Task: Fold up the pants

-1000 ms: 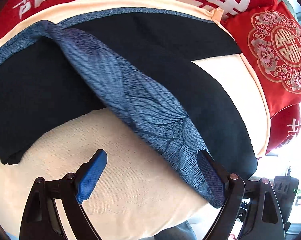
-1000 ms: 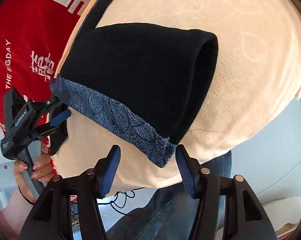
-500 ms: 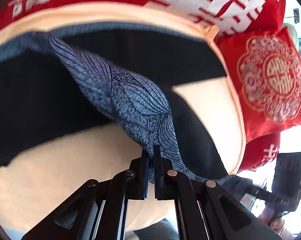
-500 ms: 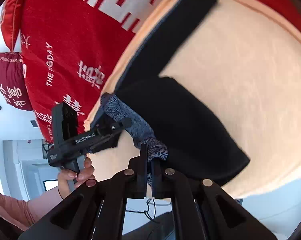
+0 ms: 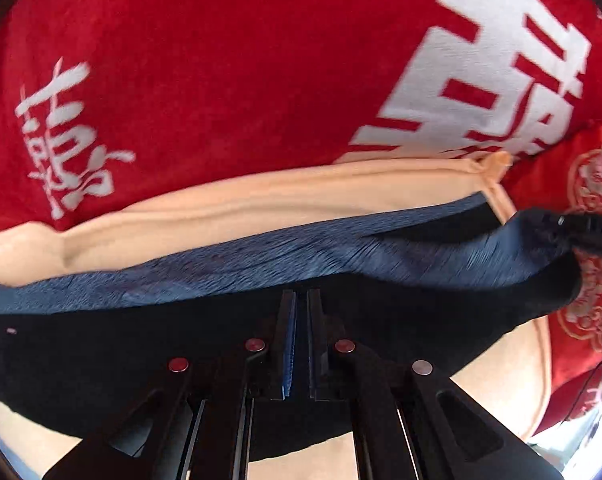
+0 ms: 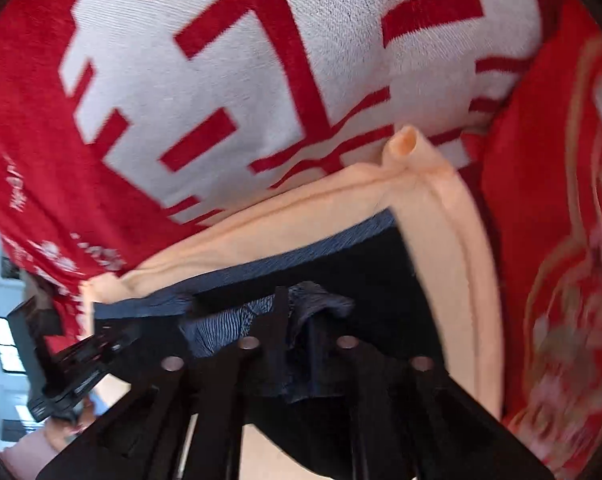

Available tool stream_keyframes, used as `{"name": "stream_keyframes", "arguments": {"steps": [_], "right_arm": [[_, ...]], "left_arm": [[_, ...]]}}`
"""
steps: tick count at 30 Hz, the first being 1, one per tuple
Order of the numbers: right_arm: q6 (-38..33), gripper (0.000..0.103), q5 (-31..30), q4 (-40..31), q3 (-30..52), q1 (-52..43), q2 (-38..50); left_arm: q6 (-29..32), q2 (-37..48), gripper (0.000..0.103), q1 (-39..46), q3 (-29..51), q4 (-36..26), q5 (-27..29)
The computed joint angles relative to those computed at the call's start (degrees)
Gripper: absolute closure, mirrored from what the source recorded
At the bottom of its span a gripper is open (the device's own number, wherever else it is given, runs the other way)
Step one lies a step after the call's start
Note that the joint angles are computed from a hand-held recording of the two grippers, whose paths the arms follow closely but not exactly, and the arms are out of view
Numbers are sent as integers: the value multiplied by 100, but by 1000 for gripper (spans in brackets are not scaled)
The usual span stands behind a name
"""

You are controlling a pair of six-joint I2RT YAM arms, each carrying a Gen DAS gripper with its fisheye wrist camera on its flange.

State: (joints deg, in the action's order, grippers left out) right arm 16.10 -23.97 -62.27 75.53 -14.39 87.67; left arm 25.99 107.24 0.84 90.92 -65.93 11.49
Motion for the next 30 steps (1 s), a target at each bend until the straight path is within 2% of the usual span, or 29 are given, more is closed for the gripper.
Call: {"name": "stream_keyframes", "arguments": {"steps": [1, 2, 7, 9, 11, 13, 15, 19, 20, 21, 22, 23, 25, 30], "right_arm": [[-67, 44, 231, -8, 175, 42, 120], [-99, 18, 300, 17, 246, 41, 115], [-190, 17, 120, -159, 570, -166, 86], [106, 20, 182, -159, 271, -199, -246], [331, 26, 223, -99, -452, -150, -911], [371, 28, 386, -124, -944, 15, -1226], [306, 29, 501, -142, -1331, 153, -1394], [436, 29, 497, 21, -1601, 233, -1474], [416, 29, 442, 65, -1579, 238, -1450], [390, 29, 395, 61, -1533, 242, -1412], [365, 29, 361, 70, -1463, 281, -1325], [349, 29, 342, 79, -1414, 327, -1266], [345, 29, 311, 109, -1300, 442, -1183], [208, 29, 266, 192, -946, 817, -837]], "left_arm": [[-5, -16, 98, 56, -122, 102, -147], [31, -47, 98, 137, -268, 209, -279], [152, -167, 98, 390, -933, 618, -779], [156, -195, 98, 457, -1128, 717, -864], [157, -225, 98, 495, -1297, 826, -952], [118, -214, 98, 504, -1432, 926, -1011], [32, -134, 98, 492, -1485, 989, -1017], [-14, -107, 98, 532, -1500, 1091, -871], [-40, -85, 80, 528, -1491, 1086, -846], [-20, -70, 33, 581, -1454, 1045, -805], [-39, -76, 7, 622, -1431, 1052, -788], [-42, -157, 2, 670, -1433, 1150, -772], [-8, -86, 2, 661, -1237, 995, -744], [70, -78, 2, 735, -1239, 1063, -750]]}}
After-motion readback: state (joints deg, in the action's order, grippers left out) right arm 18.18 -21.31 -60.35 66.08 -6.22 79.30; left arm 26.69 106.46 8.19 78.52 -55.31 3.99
